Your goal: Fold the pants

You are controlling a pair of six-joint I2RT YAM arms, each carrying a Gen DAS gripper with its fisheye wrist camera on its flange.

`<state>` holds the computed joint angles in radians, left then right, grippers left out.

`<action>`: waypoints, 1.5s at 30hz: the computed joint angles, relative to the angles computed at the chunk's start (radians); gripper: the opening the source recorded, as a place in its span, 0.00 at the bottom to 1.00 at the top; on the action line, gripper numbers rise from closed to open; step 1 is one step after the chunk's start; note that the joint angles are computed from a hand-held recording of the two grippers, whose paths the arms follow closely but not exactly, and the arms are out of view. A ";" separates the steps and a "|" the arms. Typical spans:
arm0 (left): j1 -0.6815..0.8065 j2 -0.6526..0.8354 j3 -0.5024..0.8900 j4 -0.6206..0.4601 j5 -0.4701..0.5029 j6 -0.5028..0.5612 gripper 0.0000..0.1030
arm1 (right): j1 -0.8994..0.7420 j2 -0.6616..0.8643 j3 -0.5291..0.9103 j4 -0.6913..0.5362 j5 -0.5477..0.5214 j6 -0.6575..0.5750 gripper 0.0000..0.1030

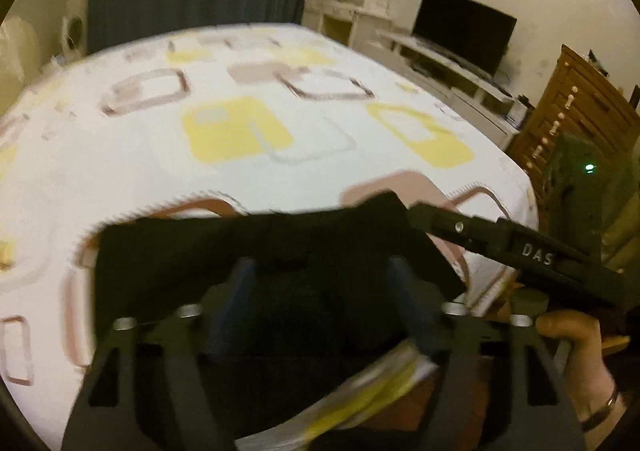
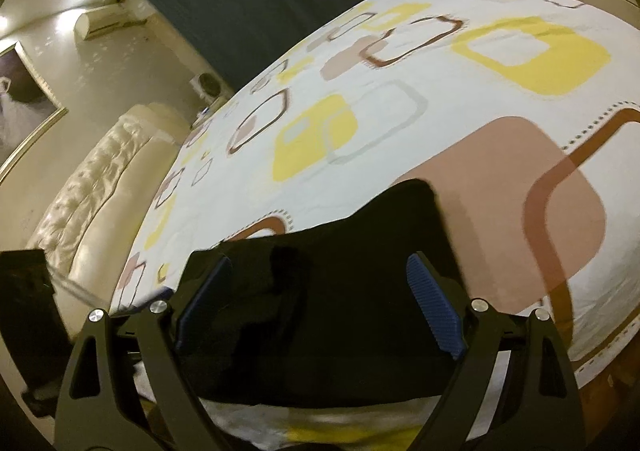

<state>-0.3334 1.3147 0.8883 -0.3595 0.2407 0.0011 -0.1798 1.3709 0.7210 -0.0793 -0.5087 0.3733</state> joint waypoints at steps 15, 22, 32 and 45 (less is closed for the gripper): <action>0.543 0.117 -0.036 -0.034 0.247 0.236 0.74 | 0.139 0.325 0.215 -0.113 -0.201 0.044 0.64; 0.590 0.170 -0.037 -0.028 0.267 0.280 0.74 | 0.222 0.390 0.257 -0.180 -0.180 -0.020 0.23; 0.633 0.204 -0.015 -0.056 0.296 0.282 0.74 | 0.219 0.215 0.214 -0.181 -0.121 -0.044 0.11; 0.553 0.167 -0.039 -0.046 0.288 0.242 0.74 | -0.057 0.157 0.266 -0.399 -0.124 -0.276 0.10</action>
